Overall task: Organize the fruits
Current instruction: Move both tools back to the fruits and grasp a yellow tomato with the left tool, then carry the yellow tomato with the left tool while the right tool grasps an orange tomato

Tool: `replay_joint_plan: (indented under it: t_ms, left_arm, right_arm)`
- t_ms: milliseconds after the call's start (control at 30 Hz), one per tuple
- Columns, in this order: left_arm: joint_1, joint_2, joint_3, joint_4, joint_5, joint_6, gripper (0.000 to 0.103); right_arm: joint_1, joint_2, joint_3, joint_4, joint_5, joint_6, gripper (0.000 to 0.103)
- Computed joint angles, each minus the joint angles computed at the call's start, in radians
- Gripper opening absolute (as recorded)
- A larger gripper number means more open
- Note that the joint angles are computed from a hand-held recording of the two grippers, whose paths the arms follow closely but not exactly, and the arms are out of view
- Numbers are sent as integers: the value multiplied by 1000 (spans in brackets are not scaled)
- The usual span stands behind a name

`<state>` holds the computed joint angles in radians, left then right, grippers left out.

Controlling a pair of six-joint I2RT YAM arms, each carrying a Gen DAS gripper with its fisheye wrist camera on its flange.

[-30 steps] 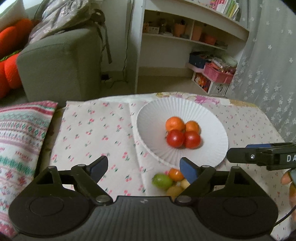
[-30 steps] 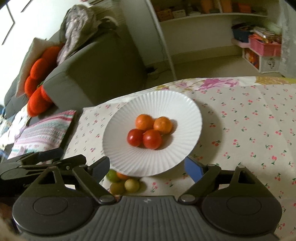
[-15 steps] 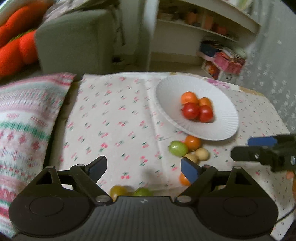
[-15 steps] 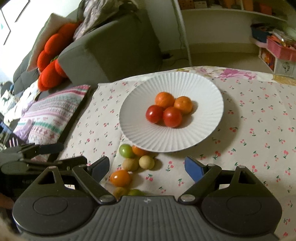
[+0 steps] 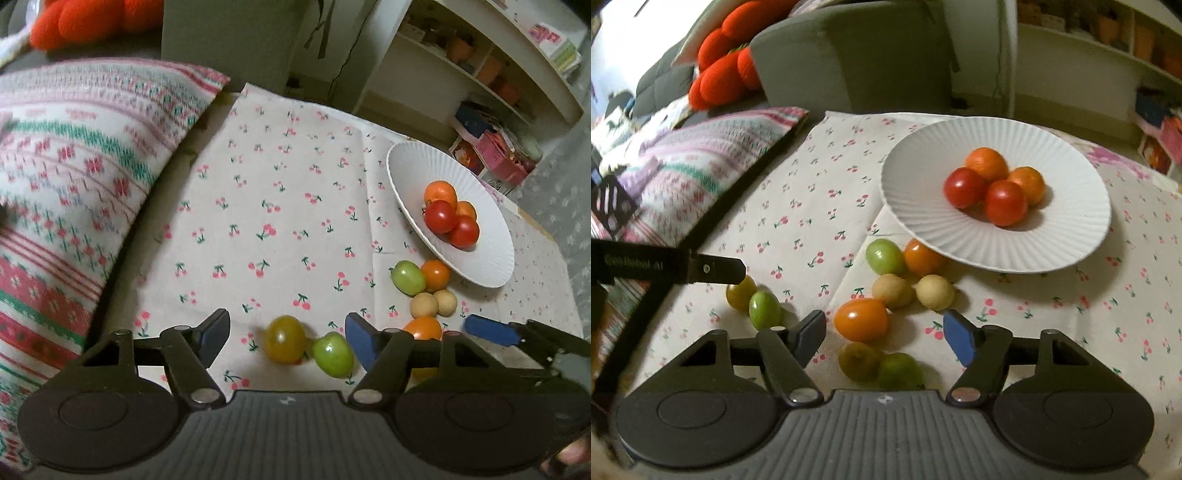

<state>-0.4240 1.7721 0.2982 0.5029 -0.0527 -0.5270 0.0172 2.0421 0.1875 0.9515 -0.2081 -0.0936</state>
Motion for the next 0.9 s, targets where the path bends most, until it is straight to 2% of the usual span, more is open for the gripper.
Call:
replay_joint_plan:
  t_ms: [133, 300, 400, 500, 567, 733, 900]
  left_arm:
    - [-1, 30, 13, 2, 27, -20, 52]
    - [0, 56, 25, 4, 35, -11, 37]
    - [-8, 63, 28, 10, 17, -7, 36]
    - [-12, 65, 29, 9, -1, -8, 32]
    - [-11, 56, 25, 6, 7, -9, 25]
    - [13, 60, 22, 15, 54, -27, 25]
    - [26, 63, 22, 13, 57, -57, 25]
  right_arm:
    - [48, 69, 4, 92, 43, -3, 57]
    - [69, 107, 21, 119, 66, -7, 54]
    - [74, 123, 33, 120, 66, -7, 47]
    - [86, 129, 31, 132, 71, -16, 34]
    - [93, 126, 30, 128, 81, -16, 34]
    - [84, 109, 26, 114, 61, -18, 33]
    - [85, 85, 19, 109, 48, -15, 33]
